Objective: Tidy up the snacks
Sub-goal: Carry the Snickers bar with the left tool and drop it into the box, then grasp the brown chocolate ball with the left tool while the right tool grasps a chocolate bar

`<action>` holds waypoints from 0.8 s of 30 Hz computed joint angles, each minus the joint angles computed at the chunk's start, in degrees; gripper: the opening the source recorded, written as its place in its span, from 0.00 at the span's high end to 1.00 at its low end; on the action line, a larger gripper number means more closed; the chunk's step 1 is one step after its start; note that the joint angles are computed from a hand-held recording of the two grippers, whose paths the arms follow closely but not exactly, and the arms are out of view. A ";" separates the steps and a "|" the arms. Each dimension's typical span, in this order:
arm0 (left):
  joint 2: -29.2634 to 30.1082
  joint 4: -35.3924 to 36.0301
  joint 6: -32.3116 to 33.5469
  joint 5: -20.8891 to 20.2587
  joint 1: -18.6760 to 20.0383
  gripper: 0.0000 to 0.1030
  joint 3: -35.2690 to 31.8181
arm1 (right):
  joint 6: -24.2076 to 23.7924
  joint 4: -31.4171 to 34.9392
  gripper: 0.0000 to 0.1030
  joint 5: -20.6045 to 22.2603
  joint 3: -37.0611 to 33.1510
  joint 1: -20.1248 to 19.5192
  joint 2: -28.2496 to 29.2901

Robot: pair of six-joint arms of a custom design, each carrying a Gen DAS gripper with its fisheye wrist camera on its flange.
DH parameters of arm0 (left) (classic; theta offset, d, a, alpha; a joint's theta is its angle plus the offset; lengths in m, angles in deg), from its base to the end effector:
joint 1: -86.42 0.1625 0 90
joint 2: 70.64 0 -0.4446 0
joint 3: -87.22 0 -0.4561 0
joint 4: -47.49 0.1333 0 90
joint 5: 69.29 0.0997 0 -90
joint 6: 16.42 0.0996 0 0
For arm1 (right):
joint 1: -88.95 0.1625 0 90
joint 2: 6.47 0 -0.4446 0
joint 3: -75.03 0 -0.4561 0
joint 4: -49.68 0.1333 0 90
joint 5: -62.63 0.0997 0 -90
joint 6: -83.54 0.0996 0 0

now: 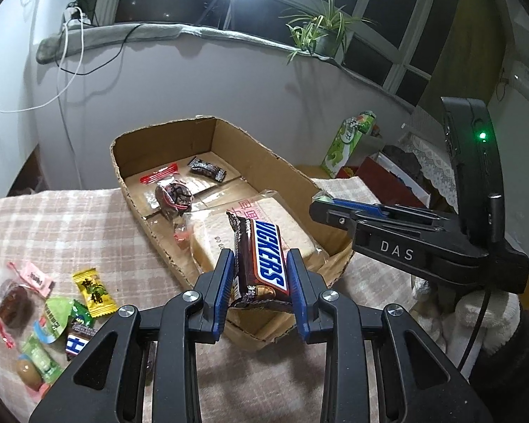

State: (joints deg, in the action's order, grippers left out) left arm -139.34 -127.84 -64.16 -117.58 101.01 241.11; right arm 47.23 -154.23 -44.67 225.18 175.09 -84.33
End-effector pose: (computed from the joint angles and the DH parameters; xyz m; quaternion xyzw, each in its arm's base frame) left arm -0.2397 -0.2686 0.0481 0.2230 0.9075 -0.3136 0.1685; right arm 0.0785 -0.3761 0.1578 0.2069 -0.9023 0.2816 0.2527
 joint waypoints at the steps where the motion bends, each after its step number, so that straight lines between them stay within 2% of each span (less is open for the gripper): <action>1: 0.05 0.30 -0.16 -0.07 0.08 0.70 -0.12 | 0.07 0.08 0.75 0.07 0.04 -0.04 -0.07; 4: -0.02 0.77 -0.96 0.19 -0.31 0.59 0.01 | 0.05 -0.14 0.75 -0.05 0.11 -0.04 -0.02; 10: -1.59 1.78 -2.18 0.54 -1.09 0.59 0.87 | 0.30 -0.29 0.75 -0.27 0.57 0.45 -0.47; 15: -4.02 3.54 -4.02 0.90 -2.42 0.59 1.83 | 0.82 -0.17 0.75 -0.76 1.33 2.34 -1.43; 20: -9.76 8.55 -8.23 2.13 -5.01 0.59 3.84 | 1.53 0.04 0.75 -1.00 2.21 4.94 -2.07; 24: -18.61 17.39 -15.02 3.80 -8.31 0.59 6.61 | 2.07 0.09 0.75 -0.34 3.13 7.06 -1.86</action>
